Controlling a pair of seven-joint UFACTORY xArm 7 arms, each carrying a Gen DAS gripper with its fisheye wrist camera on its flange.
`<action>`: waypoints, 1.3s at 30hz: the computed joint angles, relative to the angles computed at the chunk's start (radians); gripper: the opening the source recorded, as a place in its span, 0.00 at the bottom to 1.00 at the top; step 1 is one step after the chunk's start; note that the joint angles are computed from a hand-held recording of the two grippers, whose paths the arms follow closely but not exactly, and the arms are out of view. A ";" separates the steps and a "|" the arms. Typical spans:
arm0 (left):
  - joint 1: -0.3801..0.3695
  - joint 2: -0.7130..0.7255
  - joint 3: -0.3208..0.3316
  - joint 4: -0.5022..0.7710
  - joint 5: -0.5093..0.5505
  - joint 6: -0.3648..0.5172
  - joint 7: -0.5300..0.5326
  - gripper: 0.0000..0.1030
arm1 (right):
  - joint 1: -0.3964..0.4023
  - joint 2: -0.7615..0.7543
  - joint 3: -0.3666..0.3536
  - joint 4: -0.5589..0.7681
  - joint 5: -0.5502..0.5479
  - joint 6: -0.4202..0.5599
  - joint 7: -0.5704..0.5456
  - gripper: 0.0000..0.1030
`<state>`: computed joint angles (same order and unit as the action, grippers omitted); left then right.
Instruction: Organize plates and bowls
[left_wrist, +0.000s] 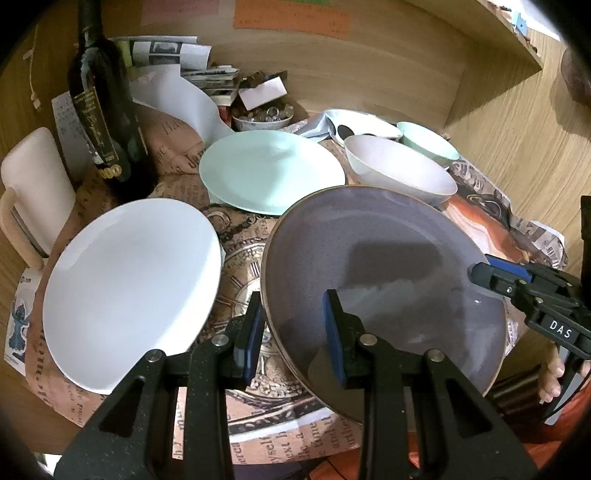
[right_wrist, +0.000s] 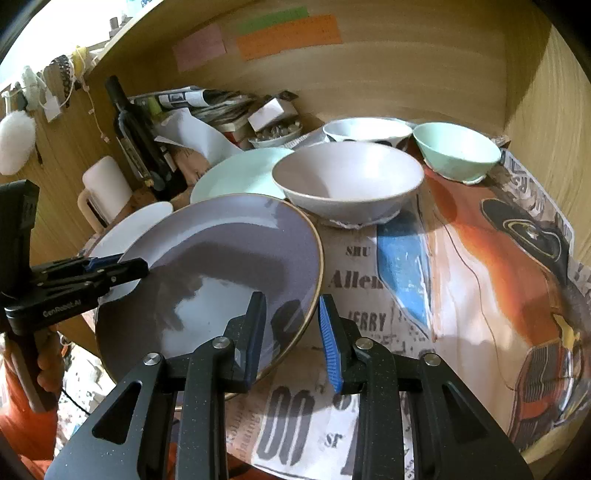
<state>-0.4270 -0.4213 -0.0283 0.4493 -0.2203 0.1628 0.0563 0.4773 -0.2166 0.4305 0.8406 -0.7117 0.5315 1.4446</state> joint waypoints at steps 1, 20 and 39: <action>0.000 0.005 -0.001 0.002 0.001 0.000 -0.001 0.30 | 0.002 0.000 -0.003 -0.004 0.006 -0.002 -0.004 0.26; -0.035 0.120 0.001 0.058 -0.065 0.004 0.067 0.30 | -0.010 0.003 -0.019 -0.036 0.059 0.012 -0.026 0.26; 0.101 0.010 -0.102 -0.017 0.069 -0.123 -0.041 0.54 | -0.018 -0.028 0.029 0.021 -0.144 0.117 0.113 0.46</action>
<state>-0.3263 -0.4114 -0.1302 0.4328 -0.1514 0.0402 0.0156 0.4589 -0.2448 0.4590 0.8613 -0.8559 0.6487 1.5579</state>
